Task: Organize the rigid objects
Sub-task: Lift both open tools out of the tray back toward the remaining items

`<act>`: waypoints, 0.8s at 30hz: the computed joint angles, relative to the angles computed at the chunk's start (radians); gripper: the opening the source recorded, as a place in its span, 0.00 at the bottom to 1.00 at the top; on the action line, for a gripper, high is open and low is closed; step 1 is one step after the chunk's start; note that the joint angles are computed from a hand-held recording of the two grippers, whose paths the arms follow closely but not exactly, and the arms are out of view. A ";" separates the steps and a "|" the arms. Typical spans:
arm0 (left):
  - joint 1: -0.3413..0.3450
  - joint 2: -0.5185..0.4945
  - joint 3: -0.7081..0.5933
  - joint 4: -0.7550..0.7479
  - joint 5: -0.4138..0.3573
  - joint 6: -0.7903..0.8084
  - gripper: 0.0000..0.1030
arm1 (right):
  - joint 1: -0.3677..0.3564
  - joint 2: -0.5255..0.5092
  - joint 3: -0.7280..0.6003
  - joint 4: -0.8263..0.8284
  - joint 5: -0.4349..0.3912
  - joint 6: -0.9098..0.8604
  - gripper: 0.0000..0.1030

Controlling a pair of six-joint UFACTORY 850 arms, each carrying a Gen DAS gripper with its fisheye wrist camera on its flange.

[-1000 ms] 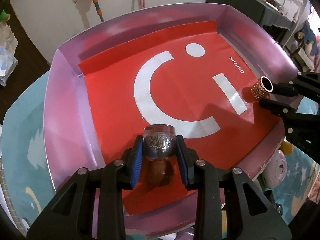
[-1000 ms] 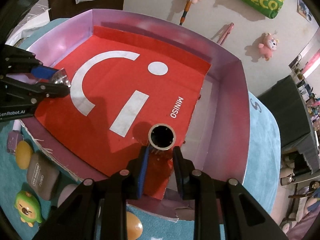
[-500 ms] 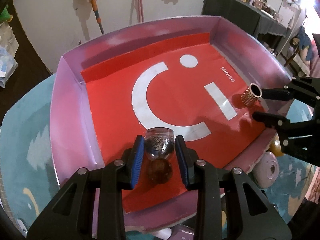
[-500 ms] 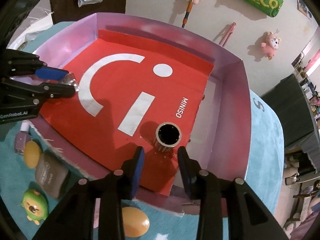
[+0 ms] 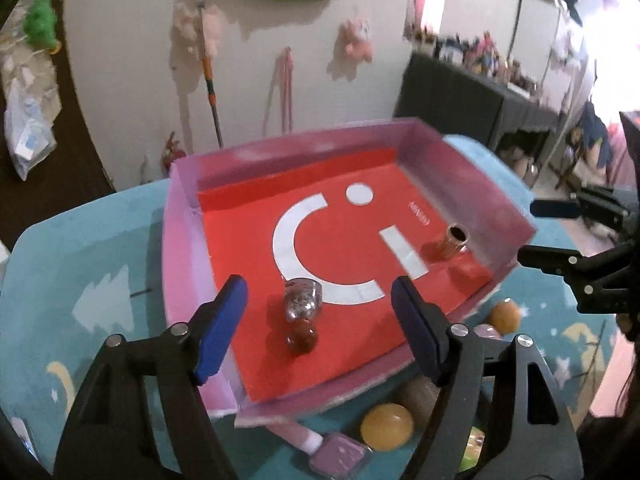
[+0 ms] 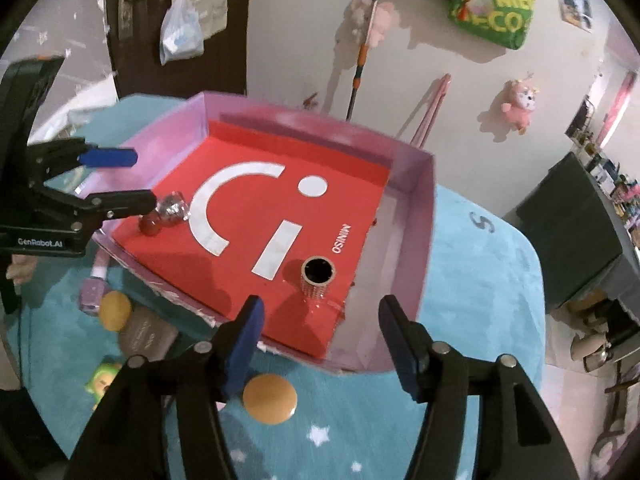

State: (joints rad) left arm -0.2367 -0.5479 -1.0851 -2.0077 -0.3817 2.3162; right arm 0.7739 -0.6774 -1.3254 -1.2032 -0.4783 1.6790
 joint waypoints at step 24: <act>-0.004 0.433 0.654 -0.744 -0.443 0.641 0.93 | 0.352 0.207 0.311 -0.466 -0.394 0.802 1.00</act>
